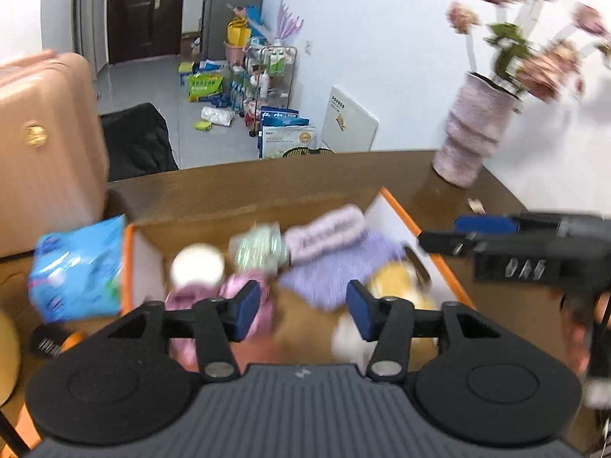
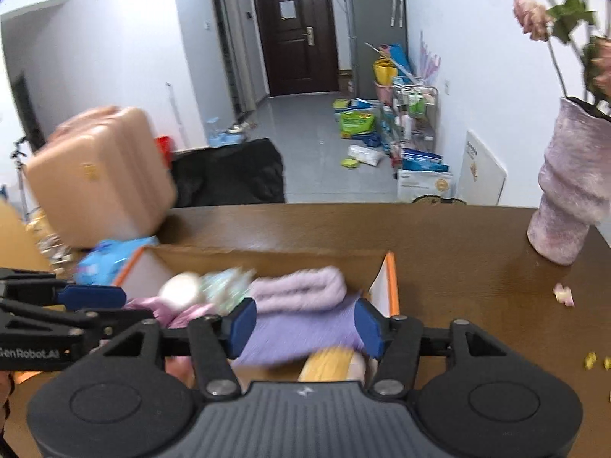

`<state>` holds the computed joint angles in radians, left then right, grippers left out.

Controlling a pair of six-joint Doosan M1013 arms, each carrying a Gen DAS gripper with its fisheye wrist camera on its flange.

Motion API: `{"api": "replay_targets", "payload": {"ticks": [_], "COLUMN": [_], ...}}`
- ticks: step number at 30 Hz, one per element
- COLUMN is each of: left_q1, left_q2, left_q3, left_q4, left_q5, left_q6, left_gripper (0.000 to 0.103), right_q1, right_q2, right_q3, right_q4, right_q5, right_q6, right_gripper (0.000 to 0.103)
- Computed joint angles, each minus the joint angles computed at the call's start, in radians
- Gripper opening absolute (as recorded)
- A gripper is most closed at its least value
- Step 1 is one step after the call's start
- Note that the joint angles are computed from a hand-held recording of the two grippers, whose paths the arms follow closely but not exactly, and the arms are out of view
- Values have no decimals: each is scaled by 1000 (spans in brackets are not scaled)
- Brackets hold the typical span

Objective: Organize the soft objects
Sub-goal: 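Carry the hair band with both tools into the box and release it, then withdraw both tools from the box toward the blue tissue pack, then grasp the blue tissue pack with both tools and lift it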

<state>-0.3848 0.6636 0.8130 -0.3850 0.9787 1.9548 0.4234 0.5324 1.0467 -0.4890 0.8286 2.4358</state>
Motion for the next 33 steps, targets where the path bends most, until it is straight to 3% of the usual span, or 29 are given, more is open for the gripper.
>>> {"api": "replay_targets", "payload": {"ticks": [4,5,10,12,14,19,22,27,33], "left_q1": [18,25,74,78,78,113,125,118,90], "left_q2": [-203,-247,-404,-451,-496,-591,-620,-613,-570], "left_q3": [345,420,690,784,875,1035,1073,1062,1022], "left_q4": [-27,-59,-348,-404,-417,-555,-511,-485,-487], "left_q5": [-269,-325,-390,-450,-514,-525,-508,-476,-443], "left_q6": [165,216,516,583,573,616,555,549,540], "left_gripper": [73,73,74,74,74,78,79,79,76], "right_q1": [53,73,181,234,273,389,447,480,464], "right_q2": [-105,-127,-230,-259,-269,-277,-295,-307,-312], "right_q3": [159,196,386,453,502,567,618,651,680], "right_q4": [-71,-95,-300,-429,-553,-667,-710,-672,-694], "right_q5": [-86,-102,-190,-214,-223,-113,-98,-52,-41], "right_q6": [105,142,384,512,627,830,931,993,1089], "right_gripper": [62,63,68,76,77,77,79,79,78]}}
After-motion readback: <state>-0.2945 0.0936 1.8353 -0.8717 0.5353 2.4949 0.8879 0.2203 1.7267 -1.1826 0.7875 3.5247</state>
